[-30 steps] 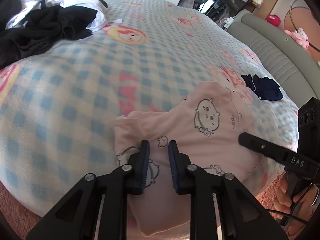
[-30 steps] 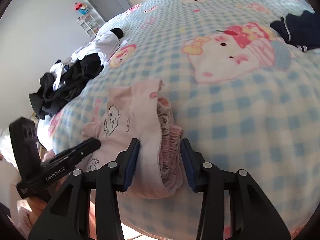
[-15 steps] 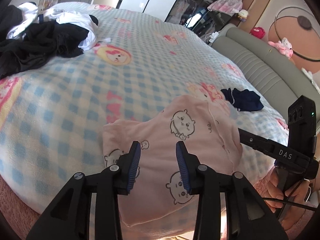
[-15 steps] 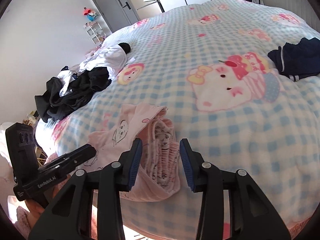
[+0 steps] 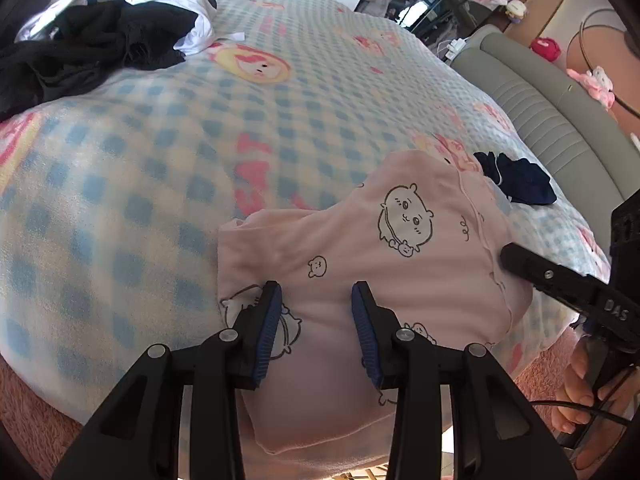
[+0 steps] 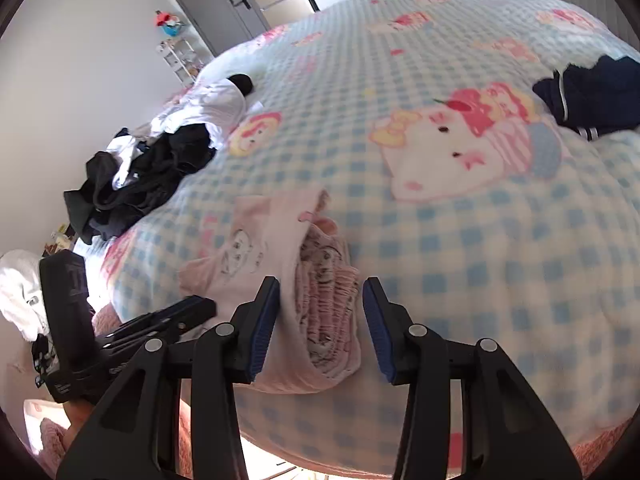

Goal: Fold clothes
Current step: 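Grasp the folded pink pants bundle with the left gripper, then carry the pants bundle onto the navy garment and release the left gripper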

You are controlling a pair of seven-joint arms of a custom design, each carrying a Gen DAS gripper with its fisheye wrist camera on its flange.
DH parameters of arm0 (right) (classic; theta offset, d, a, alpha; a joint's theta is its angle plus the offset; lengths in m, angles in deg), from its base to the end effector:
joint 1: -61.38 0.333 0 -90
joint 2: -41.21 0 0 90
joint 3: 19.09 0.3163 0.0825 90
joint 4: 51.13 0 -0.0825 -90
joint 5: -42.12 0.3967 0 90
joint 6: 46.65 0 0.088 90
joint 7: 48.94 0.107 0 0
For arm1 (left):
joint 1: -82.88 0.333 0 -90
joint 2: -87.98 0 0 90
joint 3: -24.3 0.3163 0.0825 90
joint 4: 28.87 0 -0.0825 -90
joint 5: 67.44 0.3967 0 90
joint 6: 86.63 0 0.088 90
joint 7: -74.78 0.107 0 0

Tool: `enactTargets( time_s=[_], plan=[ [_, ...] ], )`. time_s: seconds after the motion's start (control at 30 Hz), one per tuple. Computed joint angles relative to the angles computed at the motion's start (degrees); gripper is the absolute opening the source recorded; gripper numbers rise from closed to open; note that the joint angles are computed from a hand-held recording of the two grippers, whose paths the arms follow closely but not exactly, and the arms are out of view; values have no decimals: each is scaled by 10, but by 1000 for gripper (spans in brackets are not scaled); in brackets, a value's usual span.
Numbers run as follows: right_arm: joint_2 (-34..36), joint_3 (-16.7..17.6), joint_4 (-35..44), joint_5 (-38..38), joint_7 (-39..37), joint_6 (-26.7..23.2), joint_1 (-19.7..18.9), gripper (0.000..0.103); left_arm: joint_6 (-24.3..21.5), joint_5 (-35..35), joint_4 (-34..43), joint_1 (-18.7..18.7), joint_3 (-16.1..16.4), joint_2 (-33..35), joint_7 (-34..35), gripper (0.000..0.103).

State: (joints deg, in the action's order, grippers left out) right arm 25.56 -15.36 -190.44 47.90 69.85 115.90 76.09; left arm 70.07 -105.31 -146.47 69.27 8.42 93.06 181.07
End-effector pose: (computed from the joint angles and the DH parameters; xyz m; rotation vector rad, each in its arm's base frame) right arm 0.4809 0.1563 0.4802 -1.5097 1.9688 -0.2662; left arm 0.5501 -0.2799 0.4512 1.7934 -2.3232 1.1078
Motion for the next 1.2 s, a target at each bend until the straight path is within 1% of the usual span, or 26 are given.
enactTargets(
  time_s=[0.07, 0.13, 0.17, 0.2, 0.23, 0.27, 0.33, 0.37, 0.4, 0.43, 0.47, 0.5, 0.53, 0.57, 0.6, 0.63, 0.67, 0.7, 0.73, 0.77, 0.83, 0.97, 1.03, 1.1, 1.13, 1.2],
  plan=[
    [6, 4, -1, -13, 20, -13, -14, 54, 9, -18, -5, 3, 0, -4, 4, 38],
    [8, 5, -5, -25, 40, -21, -25, 54, 31, -9, -15, 1, 5, -9, -19, 38],
    [5, -3, -3, -15, 31, -27, -19, 54, 42, -1, -19, 1, 8, -11, -35, 38],
    [1, -18, -2, 12, 1, -23, -3, 54, 43, -16, -19, 5, 8, -11, -36, 38],
    [-3, -33, 0, 39, -30, -20, 11, 54, 36, -51, -17, 11, 8, -10, -22, 42],
    [-5, -55, 3, 85, -76, -17, 36, 55, 29, -84, -15, 17, 8, -10, -10, 46],
    [-2, -110, 15, 223, -206, -20, 103, 60, 10, -125, -11, 26, 12, -7, -3, 46],
    [3, -130, 23, 284, -258, -28, 126, 64, -5, -148, -8, 30, 12, -4, 7, 46],
    [13, -139, 30, 328, -289, -38, 139, 66, -24, -176, -4, 35, 13, -2, 24, 47],
    [26, -138, 36, 347, -301, -51, 140, 66, -44, -200, 0, 40, 13, 1, 39, 49],
    [42, -131, 42, 347, -297, -65, 134, 67, -68, -218, 5, 44, 15, 5, 51, 53],
    [57, -122, 44, 346, -291, -69, 127, 67, -97, -230, 12, 48, 16, 12, 60, 53],
    [64, -112, 41, 351, -286, -57, 122, 66, -115, -237, 17, 50, 16, 16, 67, 53],
    [63, -102, 36, 360, -284, -41, 118, 63, -120, -242, 18, 50, 15, 17, 73, 51],
    [59, -92, 34, 360, -280, -36, 111, 56, -121, -246, 20, 49, 14, 17, 81, 51],
    [53, -83, 34, 354, -277, -38, 103, 55, -123, -250, 22, 48, 12, 18, 89, 49],
    [48, -73, 35, 347, -275, -39, 96, 53, -124, -254, 24, 47, 11, 18, 97, 41],
    [44, -63, 35, 339, -274, -38, 87, 50, -113, -236, 24, 41, 11, 16, 90, 36],
    [37, -55, 34, 338, -275, -36, 80, 49, -92, -196, 23, 31, 11, 12, 66, 28],
    [27, -52, 30, 344, -276, -34, 76, 47, -72, -153, 21, 22, 11, 9, 39, 18],
    [8, -49, 24, 354, -277, -29, 72, 45, -58, -107, 25, 13, 9, -3, 7, 14],
    [-49, -54, 3, 355, -280, 2, 66, 44, -88, -28, 91, -6, 0, 3, -6, 14],
    [-76, -54, -10, 323, -247, 6, 44, 44, -106, -15, 142, -15, -9, 28, 0, 14],
    [-99, -56, -33, 290, -204, 3, 15, 44, -117, -26, 184, -20, -22, 60, 8, 14],
    [-111, -60, -47, 279, -182, -1, 3, 44, -125, -25, 206, -24, -28, 80, 2, 14],
    [-139, -76, -77, 275, -146, -5, -11, 44, -133, 2, 254, -41, -37, 122, -29, 14]
  ],
)
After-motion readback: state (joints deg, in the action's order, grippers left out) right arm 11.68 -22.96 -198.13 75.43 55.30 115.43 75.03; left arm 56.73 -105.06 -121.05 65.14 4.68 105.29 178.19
